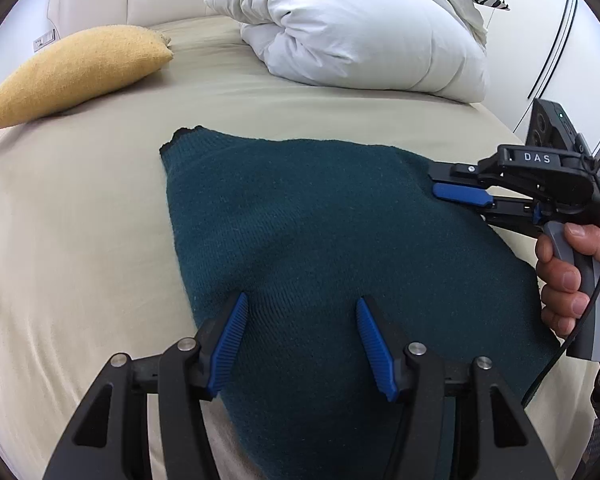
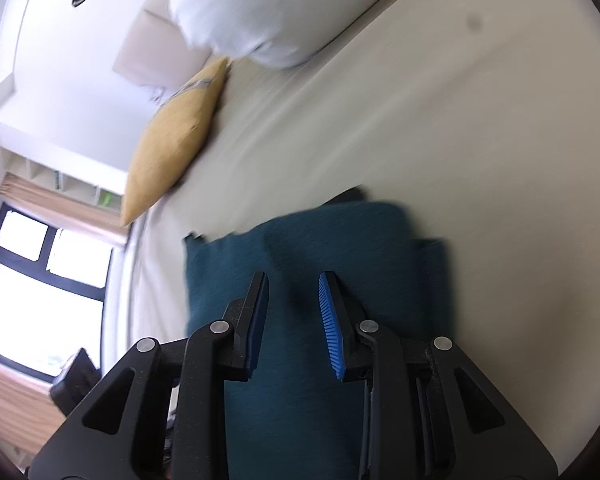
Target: Fold small clothes
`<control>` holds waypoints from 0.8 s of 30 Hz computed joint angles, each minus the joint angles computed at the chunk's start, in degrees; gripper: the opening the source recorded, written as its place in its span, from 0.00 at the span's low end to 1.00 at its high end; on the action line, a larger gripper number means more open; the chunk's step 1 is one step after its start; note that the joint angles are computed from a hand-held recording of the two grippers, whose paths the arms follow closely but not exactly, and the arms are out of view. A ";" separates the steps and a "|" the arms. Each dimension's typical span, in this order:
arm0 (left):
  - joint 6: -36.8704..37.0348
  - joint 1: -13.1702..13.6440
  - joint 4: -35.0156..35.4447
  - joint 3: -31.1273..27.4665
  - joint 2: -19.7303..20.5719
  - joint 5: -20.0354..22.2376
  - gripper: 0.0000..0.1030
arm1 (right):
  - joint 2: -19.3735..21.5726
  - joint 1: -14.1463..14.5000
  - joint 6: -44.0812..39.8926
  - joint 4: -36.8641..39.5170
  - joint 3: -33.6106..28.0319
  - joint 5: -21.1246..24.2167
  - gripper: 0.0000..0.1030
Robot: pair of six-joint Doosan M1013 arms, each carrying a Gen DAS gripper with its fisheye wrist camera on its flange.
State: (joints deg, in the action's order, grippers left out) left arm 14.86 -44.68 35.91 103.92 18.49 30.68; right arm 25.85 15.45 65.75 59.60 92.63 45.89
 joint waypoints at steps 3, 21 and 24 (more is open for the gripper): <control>-0.34 -0.16 0.31 0.06 -0.05 0.22 0.58 | -1.72 -0.86 3.15 -0.43 2.43 -5.18 0.23; -0.52 -0.31 0.42 0.09 0.00 0.57 0.58 | -7.70 -2.91 -17.89 10.71 14.34 5.99 0.28; -1.43 -0.53 1.41 0.23 0.04 0.62 0.58 | -10.33 -3.32 -19.48 7.09 17.26 4.92 0.28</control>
